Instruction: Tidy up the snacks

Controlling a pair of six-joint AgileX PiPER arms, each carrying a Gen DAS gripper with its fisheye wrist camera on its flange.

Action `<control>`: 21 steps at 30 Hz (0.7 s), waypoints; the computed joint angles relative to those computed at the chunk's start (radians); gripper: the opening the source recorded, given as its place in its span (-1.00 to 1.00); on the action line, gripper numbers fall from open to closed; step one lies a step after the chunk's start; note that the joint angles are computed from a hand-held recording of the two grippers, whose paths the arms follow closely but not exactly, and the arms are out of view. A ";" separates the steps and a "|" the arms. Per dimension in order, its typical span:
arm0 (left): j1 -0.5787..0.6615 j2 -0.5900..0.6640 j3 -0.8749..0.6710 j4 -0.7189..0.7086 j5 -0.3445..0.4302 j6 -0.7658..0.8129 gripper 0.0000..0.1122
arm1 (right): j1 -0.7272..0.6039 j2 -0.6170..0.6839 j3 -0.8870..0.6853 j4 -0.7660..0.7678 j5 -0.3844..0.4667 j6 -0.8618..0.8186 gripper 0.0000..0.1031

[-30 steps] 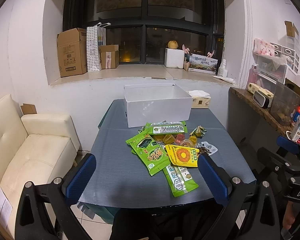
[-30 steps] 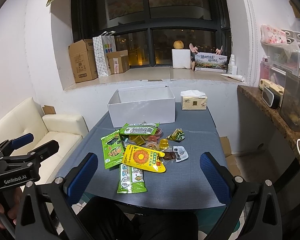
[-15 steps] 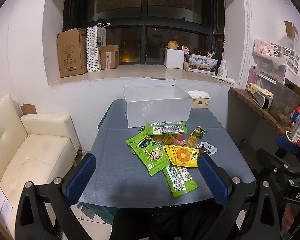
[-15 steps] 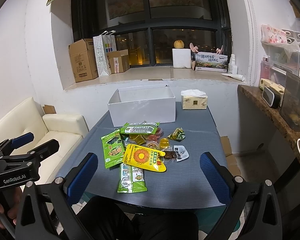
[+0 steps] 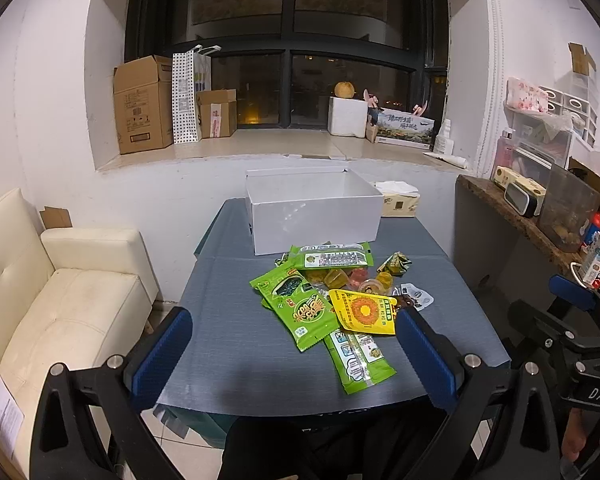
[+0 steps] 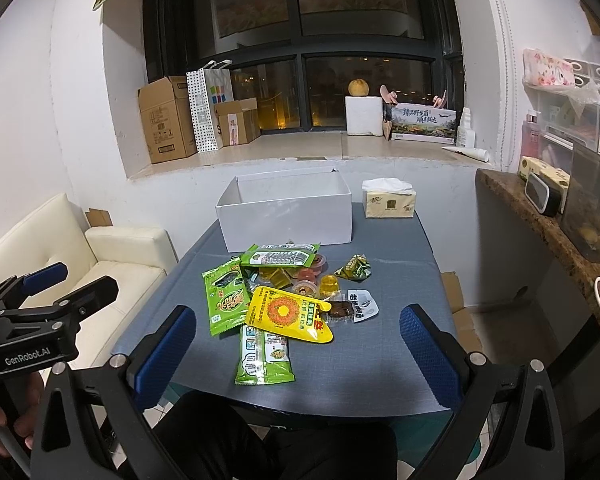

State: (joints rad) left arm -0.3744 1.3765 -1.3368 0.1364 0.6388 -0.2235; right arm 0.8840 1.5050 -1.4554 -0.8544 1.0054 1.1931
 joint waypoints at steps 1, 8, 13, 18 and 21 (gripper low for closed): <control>0.000 0.000 0.000 0.002 0.000 -0.001 0.83 | 0.000 0.001 -0.002 0.001 0.001 -0.001 1.00; -0.005 -0.003 0.002 0.015 -0.002 -0.003 0.83 | 0.001 -0.001 0.009 -0.004 -0.012 0.002 1.00; 0.004 -0.001 0.004 -0.013 -0.009 0.021 0.83 | -0.029 -0.013 0.039 0.031 -0.096 -0.018 1.00; 0.032 -0.002 0.029 -0.072 -0.060 0.080 0.83 | -0.090 0.004 0.089 0.018 -0.219 -0.069 1.00; 0.060 0.008 0.044 -0.147 -0.089 0.160 0.83 | -0.172 0.068 0.053 0.156 -0.279 -0.252 1.00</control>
State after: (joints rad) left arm -0.3142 1.3844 -1.2930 -0.0102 0.5500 -0.0639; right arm 0.7120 1.5732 -1.4029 -0.6988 0.7262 0.9415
